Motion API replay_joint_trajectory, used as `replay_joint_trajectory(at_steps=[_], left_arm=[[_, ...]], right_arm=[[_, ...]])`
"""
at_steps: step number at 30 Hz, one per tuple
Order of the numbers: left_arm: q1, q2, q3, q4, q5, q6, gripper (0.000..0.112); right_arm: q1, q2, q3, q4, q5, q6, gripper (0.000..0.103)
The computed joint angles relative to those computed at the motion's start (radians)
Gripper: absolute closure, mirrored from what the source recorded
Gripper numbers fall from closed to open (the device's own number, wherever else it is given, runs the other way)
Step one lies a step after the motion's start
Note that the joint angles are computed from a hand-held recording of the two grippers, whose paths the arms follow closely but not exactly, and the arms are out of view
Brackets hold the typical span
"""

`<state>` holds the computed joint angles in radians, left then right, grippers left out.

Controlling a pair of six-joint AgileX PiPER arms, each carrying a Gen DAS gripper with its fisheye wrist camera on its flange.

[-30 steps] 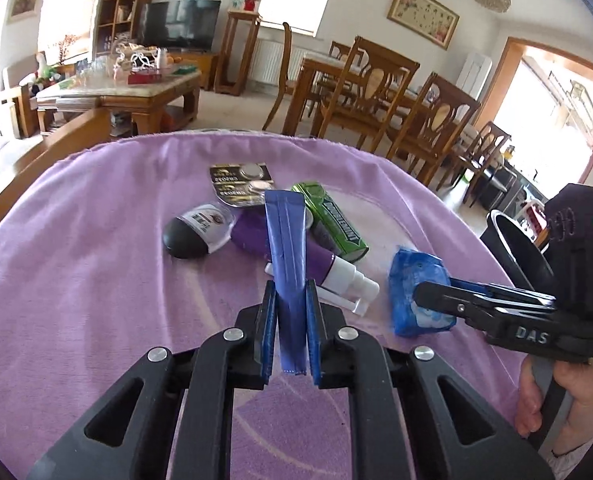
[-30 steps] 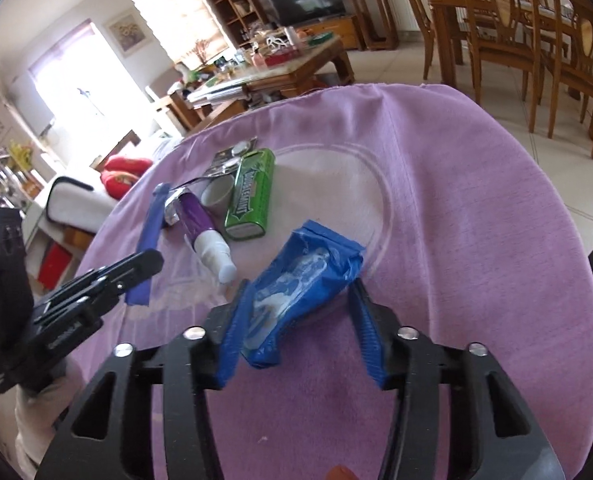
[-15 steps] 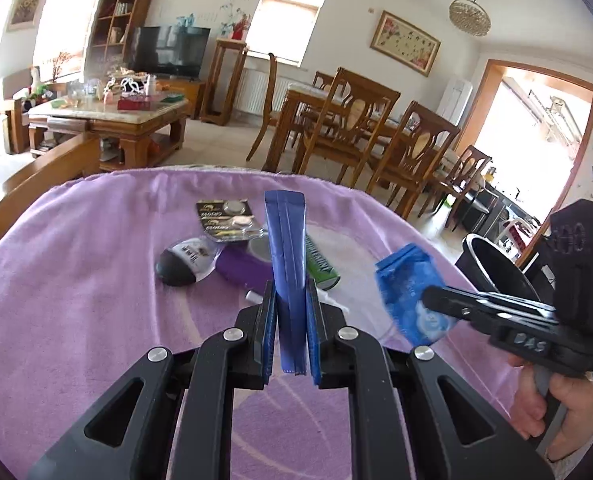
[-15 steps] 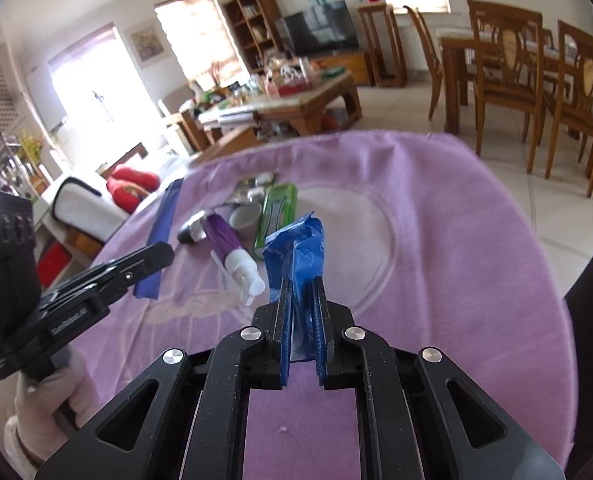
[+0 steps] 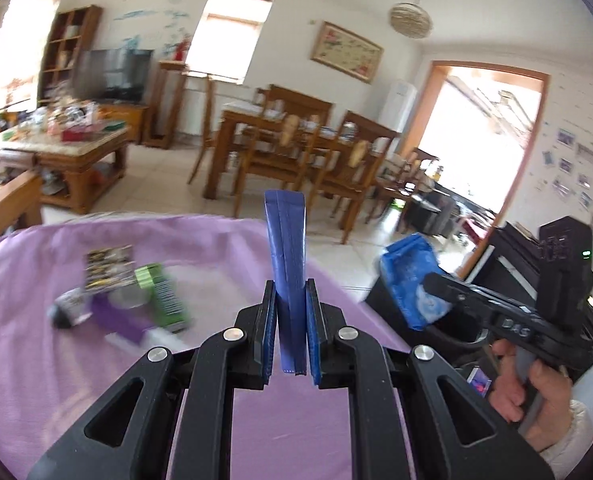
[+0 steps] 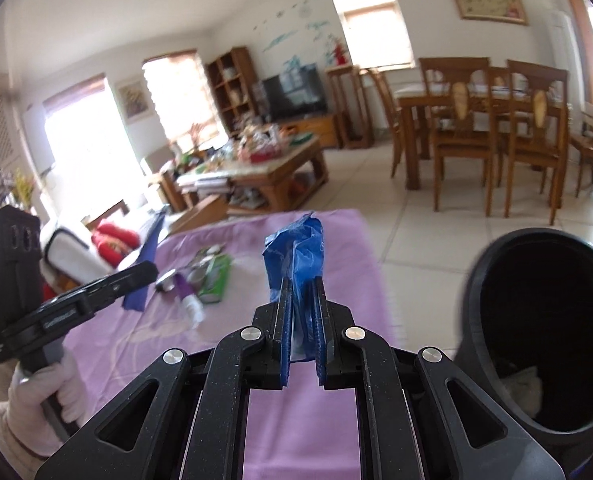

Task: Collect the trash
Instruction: 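Carry the blue tube and wipe pack to the bin and release both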

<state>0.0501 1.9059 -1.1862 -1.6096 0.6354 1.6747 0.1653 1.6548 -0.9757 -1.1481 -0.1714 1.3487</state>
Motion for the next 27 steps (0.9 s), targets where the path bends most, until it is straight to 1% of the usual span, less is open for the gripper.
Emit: replay_joint_trajectory(at_steps=[2,4,6,10,12,15,17,20,23,27], left_arm=[[-0.051,-0.010,-0.005,-0.004,-0.009,-0.009,0.098],[-0.118,-0.009,-0.016,-0.007,-0.031,-0.011,0.098],[-0.179,0.005,-0.043,0.005,-0.053,-0.035,0.098],[-0.321,0.077,-0.152,0.085,-0.090,-0.153,0.098],[-0.372,0.112,-0.193,0.111,-0.111,-0.185,0.098],[-0.452,0.185,-0.292,0.224,-0.129,-0.311,0.098],[-0.484,0.225,-0.344,0.286,-0.135,-0.377,0.098],[-0.528,0.293,-0.433,0.399,-0.137,-0.494,0.098],[-0.556,0.335,-0.485,0.484,-0.145,-0.574,0.098],[-0.592,0.359,-0.507,0.589,-0.184,-0.655,0.095]], right_arm=[[-0.077,-0.034,0.047,0.029,-0.049,-0.036,0.093],[-0.179,-0.062,0.087,-0.020,-0.112,-0.002,0.093],[-0.269,-0.080,0.119,-0.036,-0.166,0.000,0.093],[-0.474,-0.097,0.166,-0.101,-0.288,0.019,0.093],[-0.577,-0.083,0.176,-0.134,-0.352,0.023,0.093],[-0.706,-0.042,0.170,-0.174,-0.427,0.029,0.093],[-0.781,-0.011,0.164,-0.198,-0.470,0.032,0.093],[-0.853,0.039,0.150,-0.217,-0.511,0.030,0.093],[-0.908,0.093,0.132,-0.242,-0.546,0.030,0.093],[-0.944,0.147,0.108,-0.270,-0.569,0.047,0.092]])
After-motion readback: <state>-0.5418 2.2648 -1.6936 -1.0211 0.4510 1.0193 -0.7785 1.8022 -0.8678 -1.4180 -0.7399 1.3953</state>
